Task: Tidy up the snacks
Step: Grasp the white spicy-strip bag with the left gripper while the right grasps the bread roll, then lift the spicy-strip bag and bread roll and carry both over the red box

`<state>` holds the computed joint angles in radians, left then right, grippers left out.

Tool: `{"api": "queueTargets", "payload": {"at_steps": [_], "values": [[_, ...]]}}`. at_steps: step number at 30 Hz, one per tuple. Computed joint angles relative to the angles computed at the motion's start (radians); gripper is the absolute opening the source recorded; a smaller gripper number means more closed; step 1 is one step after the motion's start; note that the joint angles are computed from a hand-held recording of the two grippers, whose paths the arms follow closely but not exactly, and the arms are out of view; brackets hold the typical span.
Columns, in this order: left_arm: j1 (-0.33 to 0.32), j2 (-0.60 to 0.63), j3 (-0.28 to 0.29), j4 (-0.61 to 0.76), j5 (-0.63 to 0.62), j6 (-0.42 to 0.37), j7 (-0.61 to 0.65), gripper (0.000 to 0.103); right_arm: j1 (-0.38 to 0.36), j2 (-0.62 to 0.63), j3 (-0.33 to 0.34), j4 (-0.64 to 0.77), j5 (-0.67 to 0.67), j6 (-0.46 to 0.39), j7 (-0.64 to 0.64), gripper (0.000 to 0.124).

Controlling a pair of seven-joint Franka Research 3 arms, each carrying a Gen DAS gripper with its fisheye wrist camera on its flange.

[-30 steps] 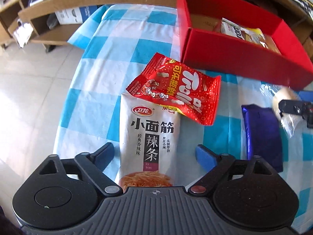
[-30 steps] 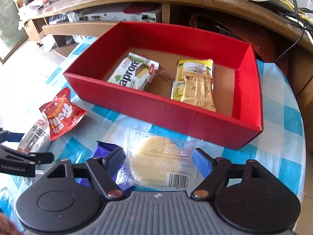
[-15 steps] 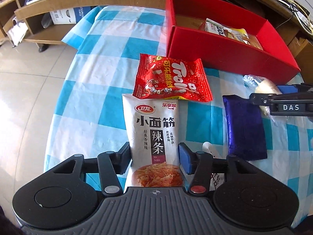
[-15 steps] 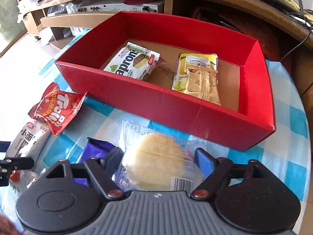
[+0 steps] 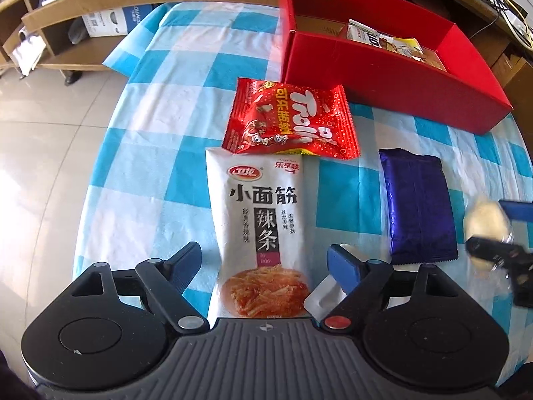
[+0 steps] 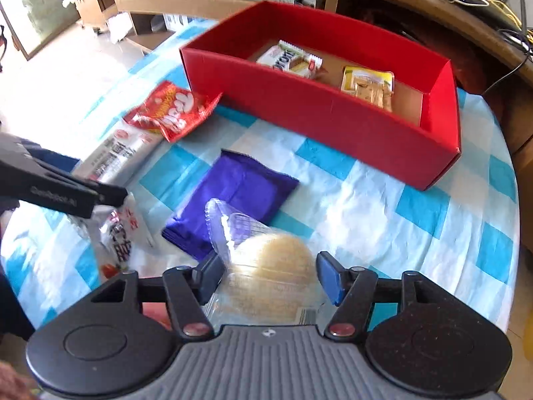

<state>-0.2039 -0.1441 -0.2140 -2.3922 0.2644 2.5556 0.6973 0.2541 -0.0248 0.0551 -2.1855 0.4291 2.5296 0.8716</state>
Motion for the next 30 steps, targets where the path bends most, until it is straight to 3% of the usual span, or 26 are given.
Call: {"api": "queueTargets", "payload": {"at_steps": [4,8,12,15,18,20,23,30], "values": [[0.001,-0.009,0.0,-0.014,-0.001,-0.002,-0.015,0.091,-0.008,0.013,-0.008,0.019,0.031,-0.018,-0.028,0.095],[0.005,0.016,-0.008,0.011,0.04,-0.031,-0.035,0.099,-0.01,0.066,-0.004,0.05,0.0,-0.043,0.0,0.095],[0.001,0.029,-0.008,0.023,0.058,-0.042,-0.038,0.1,-0.003,0.081,0.005,0.037,-0.044,-0.01,0.028,0.097],[-0.001,0.025,-0.007,0.017,0.065,-0.04,-0.033,0.098,0.007,0.066,0.008,-0.005,-0.098,0.042,0.08,0.092],[-0.001,0.015,-0.014,0.017,0.105,-0.056,-0.051,0.085,0.005,0.034,0.008,-0.031,-0.068,0.044,0.064,0.073],[-0.002,0.006,-0.011,0.012,0.1,-0.044,-0.055,0.067,0.005,0.021,0.007,-0.04,-0.058,0.041,0.061,0.071],[-0.004,-0.011,-0.005,-0.003,0.065,-0.021,-0.052,0.057,0.005,0.0,0.006,-0.057,-0.06,0.051,0.059,0.069],[-0.012,-0.042,-0.007,-0.026,0.031,0.006,-0.048,0.05,0.008,-0.051,-0.005,-0.076,0.009,0.06,0.012,0.056]]}}
